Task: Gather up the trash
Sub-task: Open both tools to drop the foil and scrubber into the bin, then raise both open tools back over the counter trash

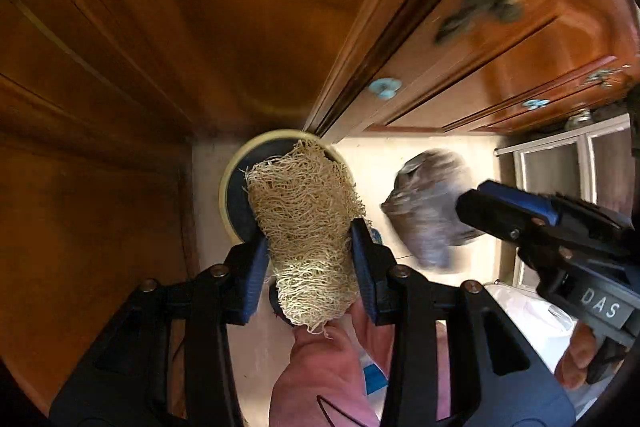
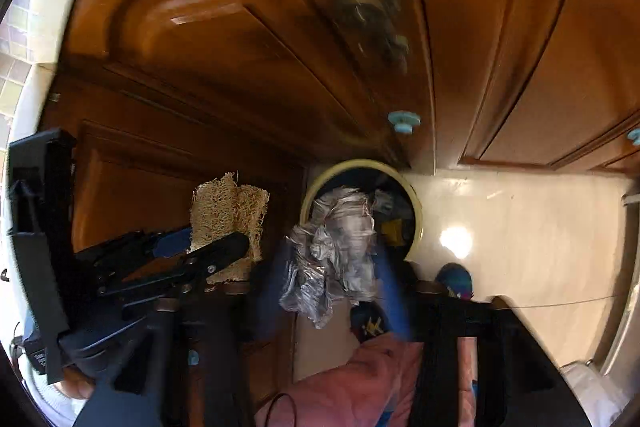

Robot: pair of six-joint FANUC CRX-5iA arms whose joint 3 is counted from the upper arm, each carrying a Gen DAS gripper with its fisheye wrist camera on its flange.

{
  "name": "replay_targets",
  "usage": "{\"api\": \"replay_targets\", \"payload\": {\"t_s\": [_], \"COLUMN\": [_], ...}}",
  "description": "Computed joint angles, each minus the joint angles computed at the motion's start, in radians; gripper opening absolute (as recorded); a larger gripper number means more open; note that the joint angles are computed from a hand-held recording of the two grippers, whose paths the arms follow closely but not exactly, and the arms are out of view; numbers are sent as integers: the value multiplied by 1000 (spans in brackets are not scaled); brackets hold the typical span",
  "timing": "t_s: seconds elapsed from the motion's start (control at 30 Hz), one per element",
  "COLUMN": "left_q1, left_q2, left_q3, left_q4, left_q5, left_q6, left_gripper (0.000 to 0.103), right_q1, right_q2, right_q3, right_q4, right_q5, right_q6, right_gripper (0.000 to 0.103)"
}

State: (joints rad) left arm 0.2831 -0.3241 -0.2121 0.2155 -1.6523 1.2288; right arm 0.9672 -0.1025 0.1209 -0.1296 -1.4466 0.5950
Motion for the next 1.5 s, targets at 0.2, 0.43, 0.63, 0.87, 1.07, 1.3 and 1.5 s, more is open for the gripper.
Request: {"api": "replay_targets", "payload": {"t_s": [0.2,0.43,0.63,0.87,1.07,1.3,1.5], "left_q1": [-4,-43,-33,1,35,51,73], "left_q2": [-4,19,12,20,48,112,205], "left_q3": [-65,-48,-4,88,211,439,719], "left_q4": [-44,-104,-111,-111,-77,-16,86], "left_q5": [66,51,17,-52,-137,-255,-347], "left_q6": [-23,43,71,94,118,131,139], "left_gripper": [68,79,81,84,84,84,84], "right_q1": [-8,-17,-10,-34,-52,-36,2], "right_q2": [-3,21,43,87,119,200,361], "right_q3": [-91,-82,-19,96,212,473,912], "right_q4": [-51,-89,-93,-69,-57,-10,106], "right_q5": [71,98,46,-36,-126,-294,-511], "right_q6": [17,60,76,77,86,62,65], "right_gripper": [30,29,30,34,35,37,41]}}
